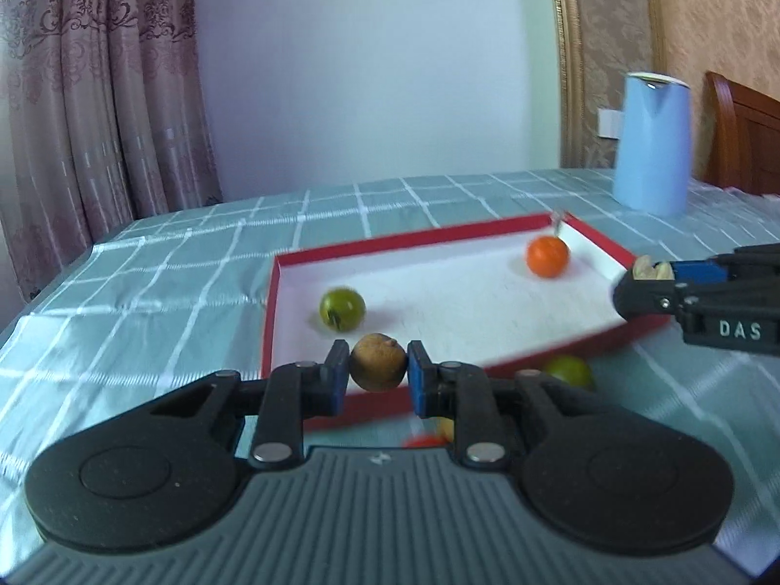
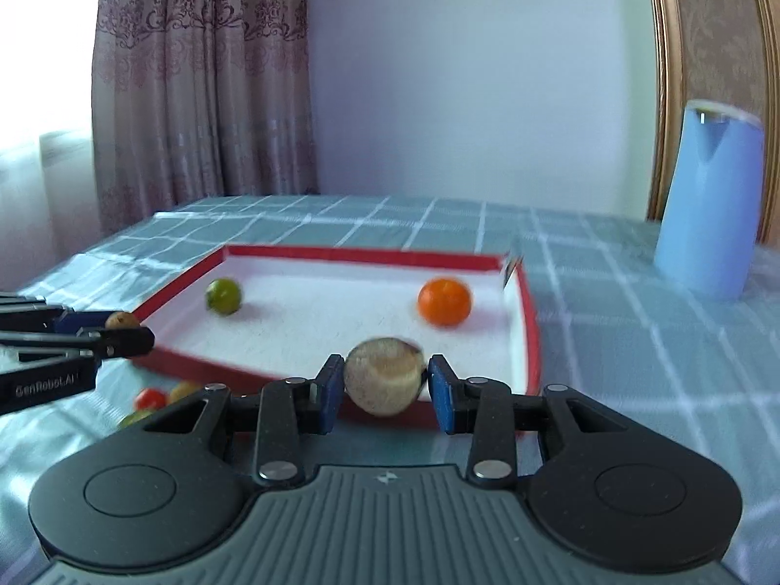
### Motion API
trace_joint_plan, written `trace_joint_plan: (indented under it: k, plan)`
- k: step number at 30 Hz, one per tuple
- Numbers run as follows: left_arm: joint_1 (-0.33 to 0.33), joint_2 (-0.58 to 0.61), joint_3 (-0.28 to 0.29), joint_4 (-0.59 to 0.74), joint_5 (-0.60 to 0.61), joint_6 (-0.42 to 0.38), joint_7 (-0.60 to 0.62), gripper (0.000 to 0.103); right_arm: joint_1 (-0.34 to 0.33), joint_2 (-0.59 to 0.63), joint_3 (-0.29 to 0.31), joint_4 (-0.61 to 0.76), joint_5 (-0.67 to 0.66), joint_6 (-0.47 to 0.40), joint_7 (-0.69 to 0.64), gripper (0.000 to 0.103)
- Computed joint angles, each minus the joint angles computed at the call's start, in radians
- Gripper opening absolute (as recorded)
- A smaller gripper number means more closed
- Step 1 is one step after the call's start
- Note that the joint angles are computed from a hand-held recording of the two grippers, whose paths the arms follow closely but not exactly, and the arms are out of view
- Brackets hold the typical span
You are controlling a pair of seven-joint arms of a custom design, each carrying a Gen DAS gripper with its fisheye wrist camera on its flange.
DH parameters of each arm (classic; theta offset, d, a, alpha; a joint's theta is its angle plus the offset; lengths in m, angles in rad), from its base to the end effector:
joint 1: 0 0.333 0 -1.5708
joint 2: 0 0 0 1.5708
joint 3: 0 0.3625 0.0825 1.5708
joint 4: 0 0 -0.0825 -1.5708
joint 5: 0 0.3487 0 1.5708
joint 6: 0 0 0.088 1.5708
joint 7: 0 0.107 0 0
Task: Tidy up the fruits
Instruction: 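Carry the cylinder piece and brown fruit into the tray and open both grippers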
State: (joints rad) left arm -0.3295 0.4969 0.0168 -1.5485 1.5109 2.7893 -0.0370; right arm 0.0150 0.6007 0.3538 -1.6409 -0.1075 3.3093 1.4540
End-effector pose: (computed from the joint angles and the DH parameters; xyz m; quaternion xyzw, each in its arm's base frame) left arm 0.6614 -0.2644 0.4687 -0.5986 0.6032 -0.3384 0.4040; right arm 0.6997 0.2061 0.4792 -0.7139 0.4611 -0.2829 0.4446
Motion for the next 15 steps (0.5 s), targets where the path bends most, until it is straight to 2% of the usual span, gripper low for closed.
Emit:
trace_joint_plan:
  k: [3, 6, 8, 12, 15]
  plan:
    - [0.02, 0.065, -0.011, 0.094, -0.123, -0.012, 0.104, 0.023, 0.068, 0.045, -0.074, 0.117, 0.03, -0.082, 0.006, 0.036]
    - [0.037, 0.138, -0.03, 0.197, -0.293, -0.054, 0.265, 0.023, 0.17, 0.099, -0.201, 0.245, 0.059, -0.173, 0.016, 0.035]
    - [0.039, 0.178, -0.031, 0.254, -0.367, -0.08, 0.331, 0.023, 0.225, 0.147, -0.278, 0.339, 0.072, -0.239, 0.036, 0.035]
    - [0.035, 0.248, -0.022, 0.358, -0.485, -0.133, 0.453, 0.023, 0.254, 0.23, -0.322, 0.494, 0.088, -0.367, 0.053, 0.034]
    - [0.017, 0.287, 0.006, 0.415, -0.538, -0.157, 0.497, 0.023, 0.262, 0.259, -0.339, 0.541, 0.091, -0.387, 0.065, 0.034]
